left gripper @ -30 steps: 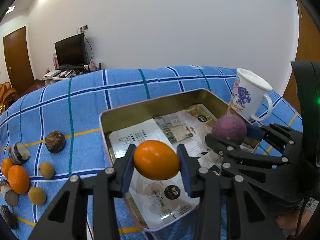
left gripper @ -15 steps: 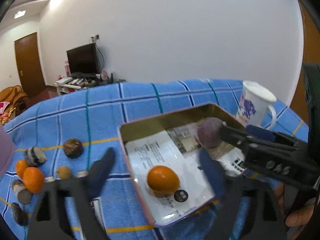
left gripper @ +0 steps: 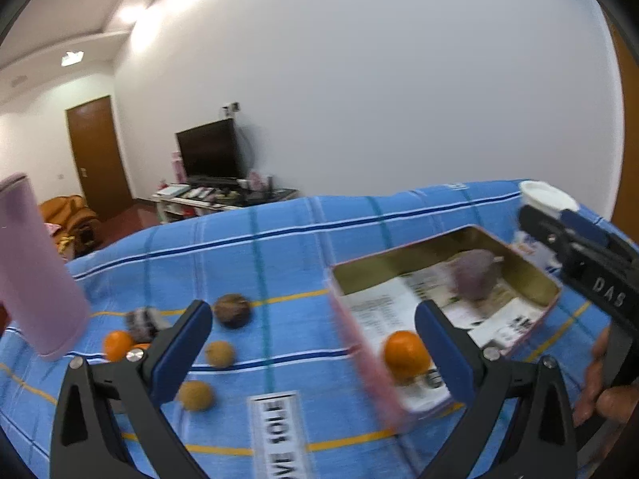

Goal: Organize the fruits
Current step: 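Open both tools to drop the turnip and orange into the tin, then withdraw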

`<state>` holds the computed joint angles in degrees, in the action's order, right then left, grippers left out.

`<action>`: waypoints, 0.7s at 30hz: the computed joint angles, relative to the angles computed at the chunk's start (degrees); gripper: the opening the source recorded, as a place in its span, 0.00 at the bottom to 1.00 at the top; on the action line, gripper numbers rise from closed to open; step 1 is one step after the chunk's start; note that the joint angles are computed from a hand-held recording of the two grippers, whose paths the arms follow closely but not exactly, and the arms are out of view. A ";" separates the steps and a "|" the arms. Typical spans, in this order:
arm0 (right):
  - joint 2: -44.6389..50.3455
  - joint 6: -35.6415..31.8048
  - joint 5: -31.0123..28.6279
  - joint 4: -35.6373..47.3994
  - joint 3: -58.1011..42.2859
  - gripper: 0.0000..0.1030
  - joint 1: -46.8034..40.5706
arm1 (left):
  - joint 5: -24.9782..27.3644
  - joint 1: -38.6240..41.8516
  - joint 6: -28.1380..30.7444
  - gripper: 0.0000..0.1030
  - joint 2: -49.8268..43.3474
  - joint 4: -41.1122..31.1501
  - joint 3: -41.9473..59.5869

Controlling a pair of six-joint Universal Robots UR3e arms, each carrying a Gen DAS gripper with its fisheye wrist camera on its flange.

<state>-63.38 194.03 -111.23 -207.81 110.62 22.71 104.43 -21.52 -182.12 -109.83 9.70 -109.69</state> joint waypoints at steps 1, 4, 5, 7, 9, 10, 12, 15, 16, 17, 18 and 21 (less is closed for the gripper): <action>0.06 0.11 -0.27 0.35 -0.10 0.78 0.18 | 0.52 0.58 0.15 1.00 0.21 0.82 -0.88; 0.19 0.47 -1.48 0.21 -0.16 0.78 0.57 | 1.07 2.50 1.20 1.00 1.05 3.24 -3.89; 0.33 0.56 -2.36 -0.63 0.03 0.78 0.91 | 1.48 2.91 1.71 1.00 1.32 3.75 -4.63; 0.85 0.78 -4.54 -2.31 0.36 0.78 1.87 | 2.55 3.75 3.03 1.00 1.64 6.02 -6.80; 1.57 1.07 -7.65 -2.71 -0.33 0.78 3.27 | 2.15 5.34 4.36 1.00 2.70 8.50 -9.84; 1.74 1.36 -8.69 -2.71 -0.59 0.78 3.83 | 1.72 6.26 4.93 1.00 3.13 9.22 -10.97; 2.40 1.93 -10.20 -2.47 -1.59 0.78 4.60 | 1.30 7.49 5.45 1.00 4.02 10.14 -13.08; 3.25 2.95 -12.25 -1.04 -3.32 0.78 6.43 | -1.75 10.88 5.85 1.00 6.31 12.08 -16.74; 3.45 3.34 -12.30 -0.29 -3.95 0.78 6.96 | -2.04 11.63 6.29 1.00 6.67 13.00 -17.63; 3.62 3.54 -12.63 0.42 -4.51 0.78 7.61 | -2.59 12.48 6.78 1.00 7.13 13.54 -18.42; 3.99 3.48 -13.13 1.59 -5.56 0.78 8.38 | -3.22 13.37 7.25 1.00 7.59 14.01 -19.22; 5.32 3.67 -14.14 4.49 -8.46 0.78 10.49 | -5.70 16.44 7.82 1.00 9.21 14.86 -21.51</action>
<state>-58.06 197.71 -125.37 -203.32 102.17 33.20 98.74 -5.08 -174.30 -100.62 24.56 -131.20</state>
